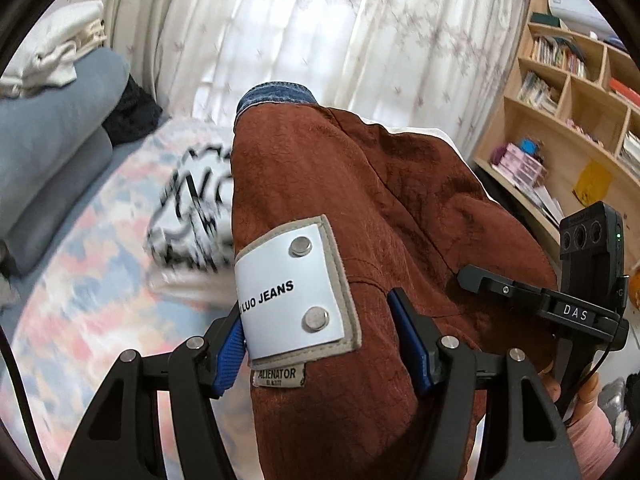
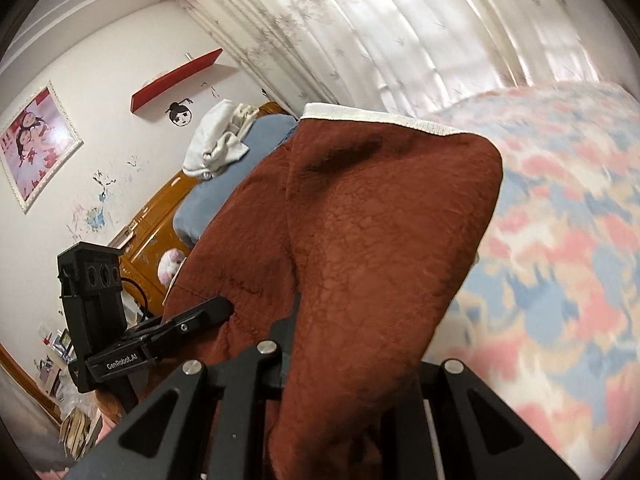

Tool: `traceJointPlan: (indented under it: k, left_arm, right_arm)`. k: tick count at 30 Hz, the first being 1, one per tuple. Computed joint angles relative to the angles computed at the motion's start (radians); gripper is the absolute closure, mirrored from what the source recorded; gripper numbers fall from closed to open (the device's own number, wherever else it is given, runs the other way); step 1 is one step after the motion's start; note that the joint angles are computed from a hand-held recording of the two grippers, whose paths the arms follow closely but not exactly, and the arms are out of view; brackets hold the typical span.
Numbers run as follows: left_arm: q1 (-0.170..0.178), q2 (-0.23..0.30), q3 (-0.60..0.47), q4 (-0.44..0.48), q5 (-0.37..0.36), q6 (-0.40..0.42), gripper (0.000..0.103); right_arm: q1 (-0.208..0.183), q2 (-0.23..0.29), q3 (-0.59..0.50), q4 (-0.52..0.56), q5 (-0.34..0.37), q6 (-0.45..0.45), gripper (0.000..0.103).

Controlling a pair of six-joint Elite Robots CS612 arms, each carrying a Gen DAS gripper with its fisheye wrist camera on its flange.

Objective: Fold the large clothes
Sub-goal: 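Lift the jacket bundle with both tools and carry it to the clothes stack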

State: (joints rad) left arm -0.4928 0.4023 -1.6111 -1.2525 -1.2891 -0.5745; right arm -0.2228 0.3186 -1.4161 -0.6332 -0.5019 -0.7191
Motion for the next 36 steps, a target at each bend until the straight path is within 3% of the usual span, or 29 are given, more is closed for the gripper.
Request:
traceJointPlan:
  k: [2,10,14,18,22,24,27,31,33,36]
  left_arm:
    - [0.036,-0.028,0.057,-0.049,-0.016,0.044,0.038]
    - [0.175,-0.149,0.371,-0.236,-0.095,0.185,0.038]
    - [0.222,-0.179,0.516,-0.309,-0.112,0.205,0.038]
    - [0.255,-0.194,0.646,-0.350,-0.123,0.210,0.038]
    - [0.273,-0.204,0.765,-0.327,-0.088,0.202,0.035]
    - [0.273,-0.170,0.744,-0.367,-0.069,0.199,0.030]
    - [0.288,-0.138,0.710,-0.427,-0.126,0.157,0.028]
    - [0.289,-0.122,0.672,-0.409,-0.120,0.174,0.028]
    - [0.273,-0.109,0.632,-0.403,-0.023,0.219,0.028]
    - [0.251,-0.106,0.599,-0.378,0.115,0.246,0.030]
  right_arm:
    - [0.023,-0.017,0.042,-0.086,0.004,0.054,0.089]
    - [0.117,-0.093,0.345,-0.627,0.007,0.380,0.089]
    - [0.155,-0.136,0.533,-0.846,-0.024,0.501,0.089]
    - [0.184,-0.178,0.728,-0.988,-0.059,0.569,0.088]
    - [0.212,-0.220,0.910,-1.039,-0.122,0.588,0.085]
    - [0.226,-0.226,0.953,-1.048,-0.196,0.594,0.079]
    - [0.225,-0.218,0.958,-1.075,-0.197,0.622,0.067]
    - [0.220,-0.247,0.965,-0.930,-0.231,0.437,0.054]
    - [0.216,-0.252,0.943,-0.874,-0.284,0.352,0.050]
    - [0.203,-0.214,0.828,-0.835,-0.339,0.288,0.048]
